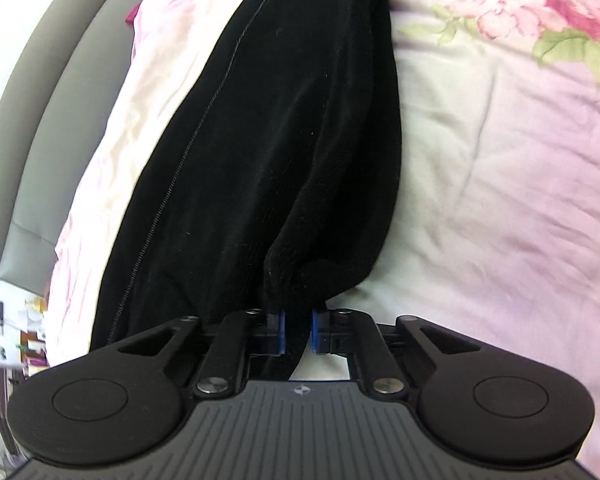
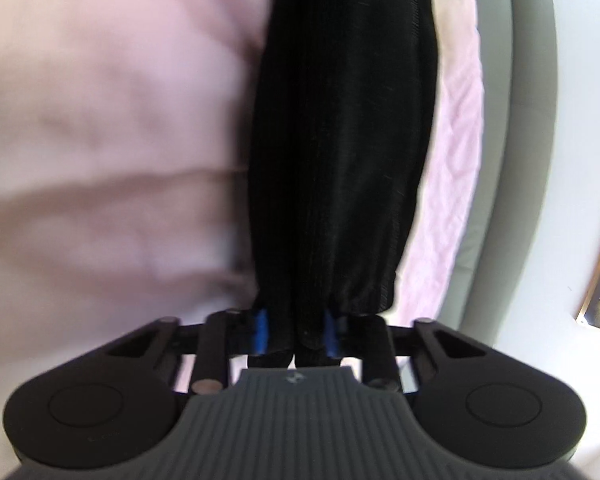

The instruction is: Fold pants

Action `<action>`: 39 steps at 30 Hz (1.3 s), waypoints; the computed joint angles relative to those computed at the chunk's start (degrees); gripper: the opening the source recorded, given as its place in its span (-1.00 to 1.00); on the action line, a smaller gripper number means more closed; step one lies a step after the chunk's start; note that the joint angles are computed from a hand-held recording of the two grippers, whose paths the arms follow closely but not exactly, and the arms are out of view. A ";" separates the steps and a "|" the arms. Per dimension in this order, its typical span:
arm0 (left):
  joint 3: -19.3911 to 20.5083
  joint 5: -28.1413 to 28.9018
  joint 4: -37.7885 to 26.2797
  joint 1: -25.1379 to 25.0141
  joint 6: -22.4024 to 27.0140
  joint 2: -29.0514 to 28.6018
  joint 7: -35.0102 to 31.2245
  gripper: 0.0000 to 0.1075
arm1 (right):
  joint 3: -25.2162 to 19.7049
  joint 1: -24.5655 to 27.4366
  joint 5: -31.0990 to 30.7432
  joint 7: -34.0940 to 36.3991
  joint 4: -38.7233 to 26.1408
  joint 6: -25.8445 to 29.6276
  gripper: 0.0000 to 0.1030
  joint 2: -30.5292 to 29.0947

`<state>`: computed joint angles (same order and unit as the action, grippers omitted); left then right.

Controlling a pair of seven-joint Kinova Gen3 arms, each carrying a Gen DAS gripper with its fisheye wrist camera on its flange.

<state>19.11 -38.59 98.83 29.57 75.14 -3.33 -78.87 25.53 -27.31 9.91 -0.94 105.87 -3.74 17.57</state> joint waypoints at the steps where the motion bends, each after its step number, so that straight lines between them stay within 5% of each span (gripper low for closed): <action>1: -0.31 0.62 -0.11 -0.15 0.08 -0.86 -0.86 -0.83 | 2.46 -2.31 -0.95 -0.14 -0.54 0.79 -0.75 -0.04; 3: -0.33 1.57 -0.92 -0.55 0.17 -2.27 -2.40 -0.85 | 4.96 -4.65 -1.08 -0.82 -1.52 1.91 -0.81 -0.84; 6: -0.53 3.46 -2.48 -1.92 0.69 -4.09 -5.74 -0.87 | 3.06 -3.50 2.22 -2.06 -3.91 7.69 -0.84 -4.24; 13: 0.29 10.09 -3.96 -4.57 2.83 -9.48 -15.31 -0.88 | -14.88 10.70 13.90 -6.33 -4.50 24.00 -0.85 -16.22; 18: 2.38 16.05 -4.18 -5.07 5.63 -13.91 -20.19 -0.88 | -25.80 23.96 8.11 1.26 -2.14 35.65 -0.85 -27.71; 23: 3.40 22.73 -2.35 -4.75 6.54 -16.44 -26.05 -0.88 | -30.36 35.13 1.93 8.43 -0.75 47.30 -0.85 -38.26; 28: 5.01 25.43 4.01 -5.35 2.81 -13.72 -27.40 -0.88 | -28.51 31.00 8.88 -1.50 5.88 56.35 -0.84 -44.32; 34: 2.06 28.97 3.53 -6.10 2.44 -9.30 -23.42 -0.76 | -39.22 40.63 9.49 -14.86 11.88 52.34 -0.72 -42.33; 37: -0.74 32.69 0.20 -6.07 5.57 -8.23 -23.77 -0.31 | -35.84 36.26 11.19 -16.80 11.15 54.48 -0.52 -42.59; 39: -2.91 35.15 -2.51 -6.66 7.41 -7.71 -25.00 -0.23 | -34.21 32.89 13.60 -20.53 9.97 55.83 -0.11 -41.78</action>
<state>16.20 -3.43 96.32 22.91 82.55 -11.04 -103.87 -8.68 5.58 23.51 -21.48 115.83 52.09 -24.20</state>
